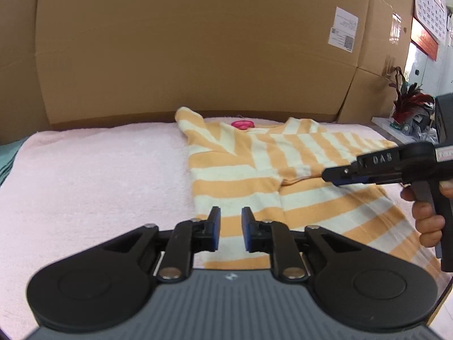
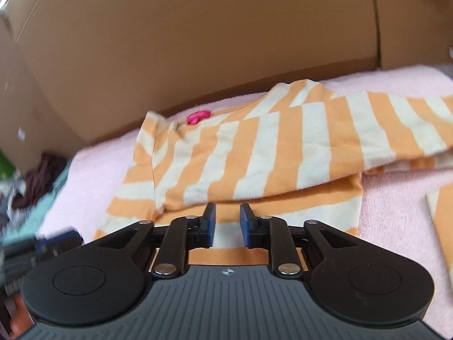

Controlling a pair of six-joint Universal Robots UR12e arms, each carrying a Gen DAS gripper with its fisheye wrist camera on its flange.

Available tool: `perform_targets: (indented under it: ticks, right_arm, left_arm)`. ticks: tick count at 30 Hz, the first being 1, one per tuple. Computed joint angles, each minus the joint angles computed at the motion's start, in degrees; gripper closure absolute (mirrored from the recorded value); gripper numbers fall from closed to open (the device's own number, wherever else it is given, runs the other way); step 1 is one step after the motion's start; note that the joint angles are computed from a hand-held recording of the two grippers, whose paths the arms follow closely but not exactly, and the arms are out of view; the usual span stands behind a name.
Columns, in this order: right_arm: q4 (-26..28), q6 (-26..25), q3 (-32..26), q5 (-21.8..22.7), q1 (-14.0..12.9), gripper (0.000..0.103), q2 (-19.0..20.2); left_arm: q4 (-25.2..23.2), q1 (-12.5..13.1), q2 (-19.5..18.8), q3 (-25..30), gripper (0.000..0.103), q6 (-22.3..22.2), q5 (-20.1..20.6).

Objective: Fold clothes

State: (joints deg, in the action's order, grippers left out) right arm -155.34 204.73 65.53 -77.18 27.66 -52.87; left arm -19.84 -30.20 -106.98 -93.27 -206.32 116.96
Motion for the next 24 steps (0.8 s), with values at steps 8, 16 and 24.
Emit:
perform_targets:
  ticks: [8,16,24]
  right_arm:
    - [-5.3,11.7,-1.7,-7.2,1.1,0.099,2.2]
    - [-2.1,7.9,2.4,-13.1,1.2,0.094,-1.8]
    - [-1.0,-3.5,-10.1,-6.6,2.3,0.067,5.8]
  left_arm:
    - [-0.2,-0.9,-1.7,0.9,0.080,1.7,0.2]
    - [1.1,-1.2,-1.7,0.4,0.073,2.7,1.0]
    - [0.2,-1.2,-2.0,1.0,0.051,2.5,1.6]
